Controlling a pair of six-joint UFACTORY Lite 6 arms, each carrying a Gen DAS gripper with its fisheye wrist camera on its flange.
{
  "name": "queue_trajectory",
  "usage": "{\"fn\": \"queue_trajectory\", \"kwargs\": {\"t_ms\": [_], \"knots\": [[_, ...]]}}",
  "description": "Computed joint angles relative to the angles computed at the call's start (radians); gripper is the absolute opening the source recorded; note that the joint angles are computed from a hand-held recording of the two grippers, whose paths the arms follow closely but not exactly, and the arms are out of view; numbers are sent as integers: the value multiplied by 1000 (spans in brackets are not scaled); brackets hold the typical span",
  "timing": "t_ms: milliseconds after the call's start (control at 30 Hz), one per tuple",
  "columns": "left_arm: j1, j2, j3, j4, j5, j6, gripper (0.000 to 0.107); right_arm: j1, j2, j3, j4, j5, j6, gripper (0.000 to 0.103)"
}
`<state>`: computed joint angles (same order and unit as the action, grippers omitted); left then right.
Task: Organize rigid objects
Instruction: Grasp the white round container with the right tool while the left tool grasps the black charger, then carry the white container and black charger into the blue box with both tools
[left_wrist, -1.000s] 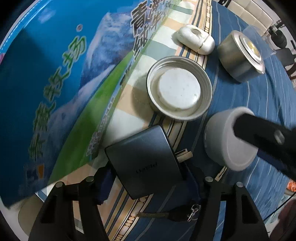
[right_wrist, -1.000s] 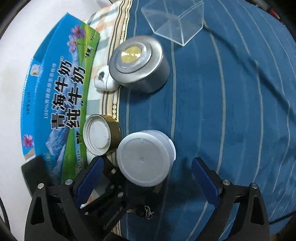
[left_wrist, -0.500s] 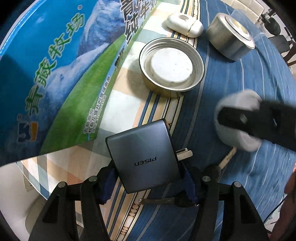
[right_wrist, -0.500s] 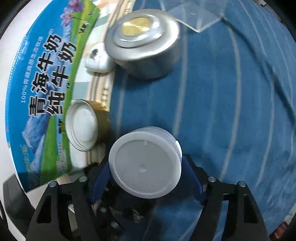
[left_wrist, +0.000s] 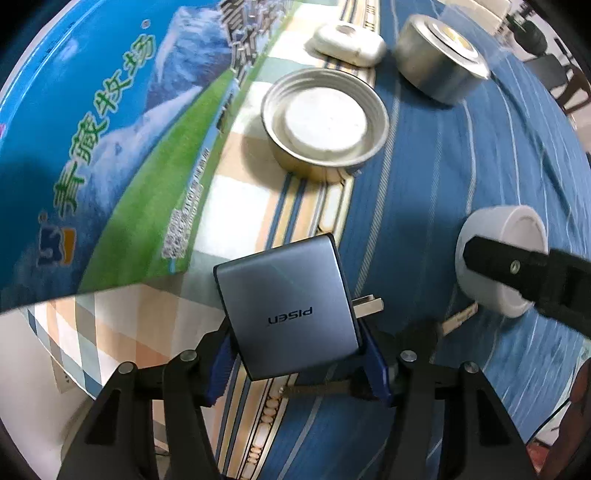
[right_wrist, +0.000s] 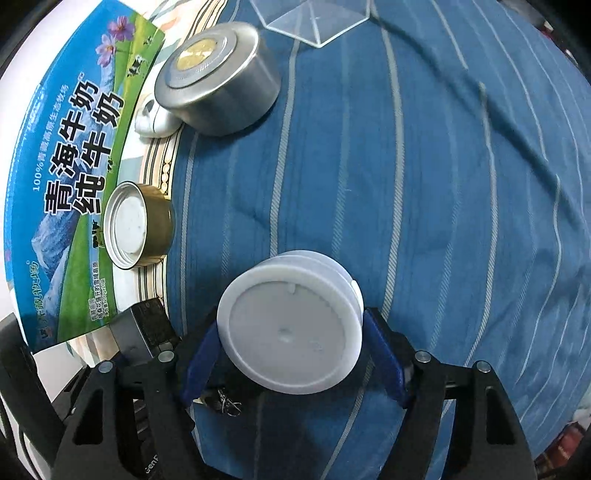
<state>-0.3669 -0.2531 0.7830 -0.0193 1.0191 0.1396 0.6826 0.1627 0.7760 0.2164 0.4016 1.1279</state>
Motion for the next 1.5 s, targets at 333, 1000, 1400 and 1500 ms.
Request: {"fn": "queue_trajectory", "kwargs": {"t_ms": [333, 1000, 1400, 1500], "knots": [[-104, -111, -8, 4, 51, -47, 57, 116, -232, -87, -222, 166, 362, 76], [66, 59, 632, -122, 232, 242, 56, 219, -495, 133, -456, 641, 646, 76], [249, 380, 1202, -232, 381, 383, 56, 191, -83, 730, -596, 739, 554, 76], [304, 513, 1422, -247, 450, 401, 56, 183, 14, 901, -610, 788, 516, 76]]}}
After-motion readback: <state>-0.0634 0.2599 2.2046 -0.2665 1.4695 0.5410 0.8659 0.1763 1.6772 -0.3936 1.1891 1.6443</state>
